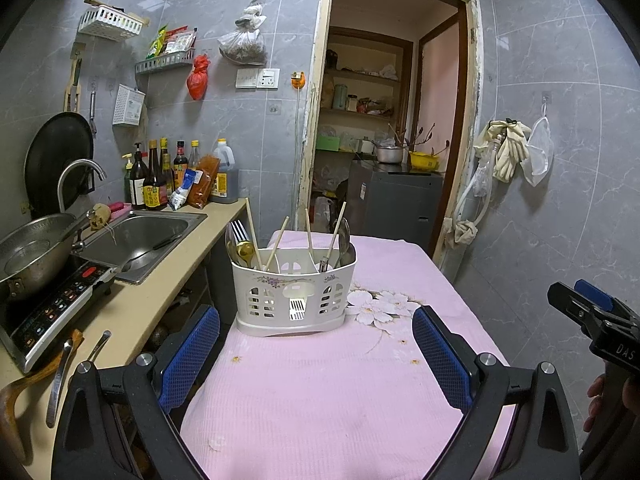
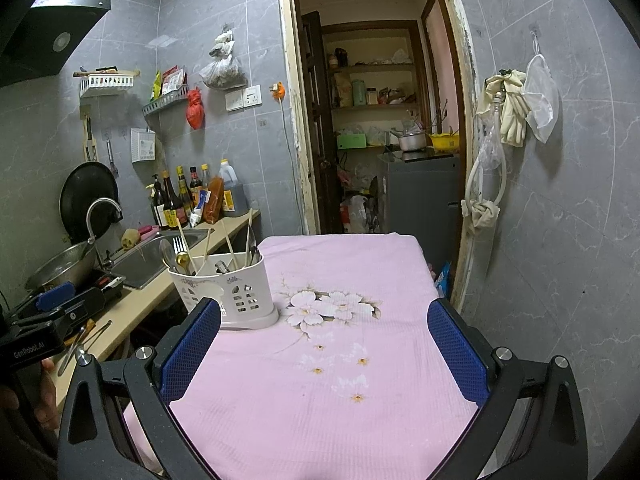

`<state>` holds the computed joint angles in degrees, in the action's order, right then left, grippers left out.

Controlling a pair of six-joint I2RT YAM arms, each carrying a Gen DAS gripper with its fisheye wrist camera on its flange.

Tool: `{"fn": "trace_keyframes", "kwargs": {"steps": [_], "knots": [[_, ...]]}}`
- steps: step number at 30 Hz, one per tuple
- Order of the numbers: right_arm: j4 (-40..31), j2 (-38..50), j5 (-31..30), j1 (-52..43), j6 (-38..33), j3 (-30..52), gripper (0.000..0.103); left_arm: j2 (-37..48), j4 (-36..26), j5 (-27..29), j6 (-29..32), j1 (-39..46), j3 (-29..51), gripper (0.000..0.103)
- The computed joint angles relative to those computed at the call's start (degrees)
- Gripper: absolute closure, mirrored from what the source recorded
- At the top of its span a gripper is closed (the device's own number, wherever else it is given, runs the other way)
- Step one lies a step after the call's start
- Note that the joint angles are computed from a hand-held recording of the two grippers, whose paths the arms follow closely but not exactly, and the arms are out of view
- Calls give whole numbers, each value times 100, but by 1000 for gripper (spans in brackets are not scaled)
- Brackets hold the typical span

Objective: Organize utensils

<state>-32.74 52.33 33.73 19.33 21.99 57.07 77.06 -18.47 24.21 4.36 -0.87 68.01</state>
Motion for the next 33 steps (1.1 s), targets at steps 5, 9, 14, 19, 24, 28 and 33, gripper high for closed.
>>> {"fn": "trace_keyframes", "kwargs": {"steps": [5,9,14,19,24,28,33], "knots": [[-33,-2,-18,-15,-1,29,1,16,0,33,17,28,9,6],[-12,-2,-26,-20,-11,12,1,22,5,33,18,29,12,6],[-17,14,7,10,5,21,1,37,0,44,19,38,27,6],[-18,22,14,17,11,28,1,47,-8,46,22,41,44,6],[-36,26,12,17,13,44,1,64,-14,58,26,51,59,6],[-59,33,14,19,23,64,1,74,-15,68,31,63,67,6],[-32,35,15,23,11,53,1,59,-80,-26,52,42,44,6]]}}
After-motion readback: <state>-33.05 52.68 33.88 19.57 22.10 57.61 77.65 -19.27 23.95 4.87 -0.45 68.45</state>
